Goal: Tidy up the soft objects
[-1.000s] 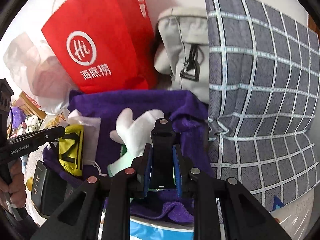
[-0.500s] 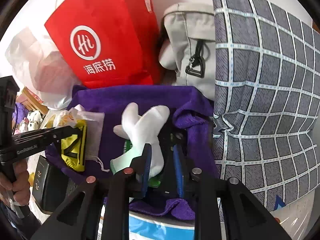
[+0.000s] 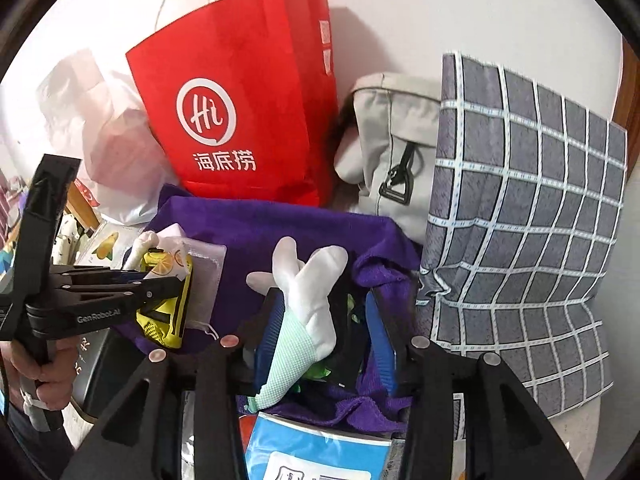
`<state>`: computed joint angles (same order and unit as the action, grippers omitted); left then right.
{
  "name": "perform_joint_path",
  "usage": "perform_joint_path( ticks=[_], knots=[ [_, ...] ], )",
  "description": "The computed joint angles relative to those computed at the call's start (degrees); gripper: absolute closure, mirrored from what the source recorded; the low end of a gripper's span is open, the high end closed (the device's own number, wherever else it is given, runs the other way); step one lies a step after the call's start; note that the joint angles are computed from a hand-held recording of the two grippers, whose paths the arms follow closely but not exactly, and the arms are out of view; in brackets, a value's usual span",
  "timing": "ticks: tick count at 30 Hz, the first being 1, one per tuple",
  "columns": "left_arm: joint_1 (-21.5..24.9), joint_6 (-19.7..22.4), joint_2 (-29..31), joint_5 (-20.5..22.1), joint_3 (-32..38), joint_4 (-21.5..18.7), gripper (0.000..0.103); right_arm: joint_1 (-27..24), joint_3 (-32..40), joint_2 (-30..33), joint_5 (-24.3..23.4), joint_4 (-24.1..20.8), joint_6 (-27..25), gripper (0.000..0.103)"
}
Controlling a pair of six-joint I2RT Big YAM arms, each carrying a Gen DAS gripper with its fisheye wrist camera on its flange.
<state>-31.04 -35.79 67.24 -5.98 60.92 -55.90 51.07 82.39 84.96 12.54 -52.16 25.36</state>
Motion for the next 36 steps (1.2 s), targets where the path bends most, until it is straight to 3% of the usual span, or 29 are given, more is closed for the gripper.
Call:
perform_joint_path(
  ticks=[3, 8, 13, 15, 19, 21, 25, 33, 36],
  knots=[
    [0.3, 0.1, -0.1, 0.3, -0.2, 0.0, 0.071, 0.8, 0.3, 0.0, 1.6, -0.1, -0.9, 0.056],
    [-0.6, 0.8, -0.1, -2.5, 0.2, -0.5, 0.045, 1.4, 0.8, 0.3, 2.5, -0.6, -1.6, 0.052],
    [0.0, 0.6, -0.7, -1.1, 0.4, -0.7, 0.040, 1.8, 1.0, 0.0, 3.2, -0.6, -1.9, 0.050],
    [0.1, 0.4, -0.8, -1.1, 0.7, -1.3, 0.040, 2.1, 1.0, -0.2, 3.7, -0.7, -1.5, 0.041],
    [-0.1, -0.3, -1.7, -1.0, 1.1, -2.3, 0.032, 3.1, 1.6, -0.6, 5.6, -1.2, -0.5, 0.035],
    [-0.9, -0.8, -2.3, -1.9, 1.5, -3.3, 0.029, 3.9, 2.3, -0.6, 7.2, -2.2, 0.0, 0.027],
    [-3.2, -2.7, -4.3, -5.4, 2.1, -5.6, 0.020, 5.9, 2.9, -1.5, 9.4, -4.3, 1.4, 0.024],
    [-10.7, -10.8, -11.0, -9.8, 1.3, -11.3, 0.020, 9.7, 1.2, -6.1, 9.3, -9.5, 8.3, 0.024],
    [-15.8, -15.4, -13.1, -13.7, 1.8, -15.2, 0.019, 11.6, -0.4, -8.1, 9.6, -10.9, 11.6, 0.023]
  ],
)
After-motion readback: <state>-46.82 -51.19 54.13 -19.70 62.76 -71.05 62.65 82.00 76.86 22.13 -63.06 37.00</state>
